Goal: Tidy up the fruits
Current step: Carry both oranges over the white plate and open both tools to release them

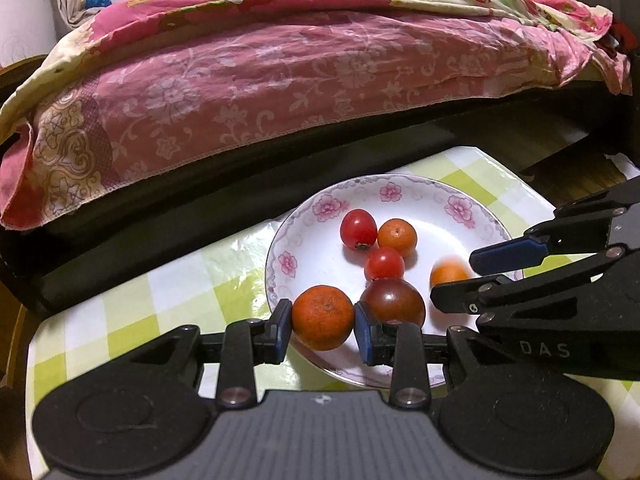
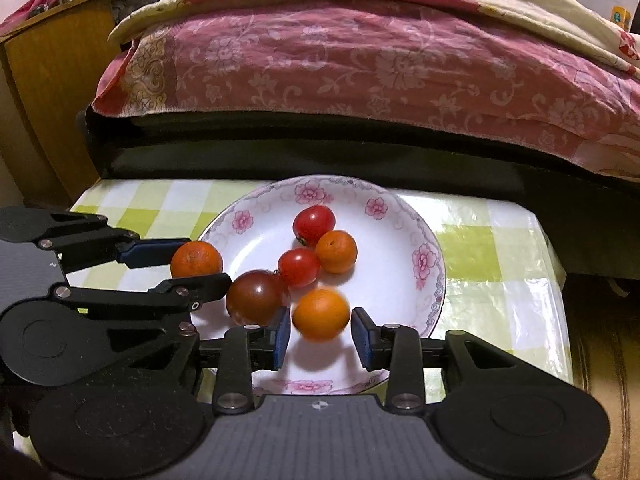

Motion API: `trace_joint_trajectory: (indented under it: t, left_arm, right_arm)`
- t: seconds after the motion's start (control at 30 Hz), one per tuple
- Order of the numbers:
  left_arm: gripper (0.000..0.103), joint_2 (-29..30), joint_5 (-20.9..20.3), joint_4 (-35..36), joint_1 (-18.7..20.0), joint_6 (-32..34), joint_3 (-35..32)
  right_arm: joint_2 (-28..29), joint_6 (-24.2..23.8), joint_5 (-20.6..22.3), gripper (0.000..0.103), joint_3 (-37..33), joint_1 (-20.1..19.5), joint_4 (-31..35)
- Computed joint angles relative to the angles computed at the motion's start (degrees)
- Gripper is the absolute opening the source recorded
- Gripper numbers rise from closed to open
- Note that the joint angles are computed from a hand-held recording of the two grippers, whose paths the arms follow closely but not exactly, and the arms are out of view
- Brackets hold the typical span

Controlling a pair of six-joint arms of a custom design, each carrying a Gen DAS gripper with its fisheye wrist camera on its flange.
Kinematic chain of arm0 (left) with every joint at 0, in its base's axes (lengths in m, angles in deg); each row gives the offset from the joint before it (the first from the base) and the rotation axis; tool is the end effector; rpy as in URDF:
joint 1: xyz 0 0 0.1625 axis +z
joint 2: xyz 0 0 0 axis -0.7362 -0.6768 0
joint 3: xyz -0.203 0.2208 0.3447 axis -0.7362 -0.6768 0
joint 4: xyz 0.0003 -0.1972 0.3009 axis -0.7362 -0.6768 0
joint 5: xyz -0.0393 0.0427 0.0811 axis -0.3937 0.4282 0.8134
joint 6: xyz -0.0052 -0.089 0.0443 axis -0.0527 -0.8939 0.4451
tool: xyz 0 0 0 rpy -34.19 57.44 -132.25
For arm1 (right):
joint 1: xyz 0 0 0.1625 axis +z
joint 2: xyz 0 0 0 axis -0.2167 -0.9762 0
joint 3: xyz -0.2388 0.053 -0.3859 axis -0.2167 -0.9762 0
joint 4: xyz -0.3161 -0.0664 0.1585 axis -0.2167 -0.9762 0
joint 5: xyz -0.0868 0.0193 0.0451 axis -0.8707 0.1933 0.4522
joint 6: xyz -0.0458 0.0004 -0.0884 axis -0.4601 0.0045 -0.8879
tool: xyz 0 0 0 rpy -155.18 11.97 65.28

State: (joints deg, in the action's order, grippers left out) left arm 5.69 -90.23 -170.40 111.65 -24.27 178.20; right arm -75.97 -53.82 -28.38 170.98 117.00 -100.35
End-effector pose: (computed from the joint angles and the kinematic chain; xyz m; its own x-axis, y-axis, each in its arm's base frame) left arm -0.0613 -0.6086 0.1824 -0.6262 0.0892 -0.7745 0.5960 0.6952 -0.4018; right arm 0.2664 -0.6532 -0.0251 -0.6178 -0.5237 0.5866 -0.7442 0.6305 -0.2208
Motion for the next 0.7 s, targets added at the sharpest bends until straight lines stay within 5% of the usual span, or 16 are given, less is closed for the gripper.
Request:
trace_joint_trajectory:
  t: [0.17, 0.7]
  left_arm:
    - [0.043, -0.22, -0.15, -0.06, 0.08, -0.73, 0.14]
    - [0.044, -3.79, 0.75, -0.88, -1.53, -3.03, 4.55]
  right_arm:
    - [-0.08, -0.3, 0.33, 0.042, 0.2, -0.04, -1.45]
    - [-2.3, 0.35, 1.53, 0.042, 4.32, -0.06, -3.82]
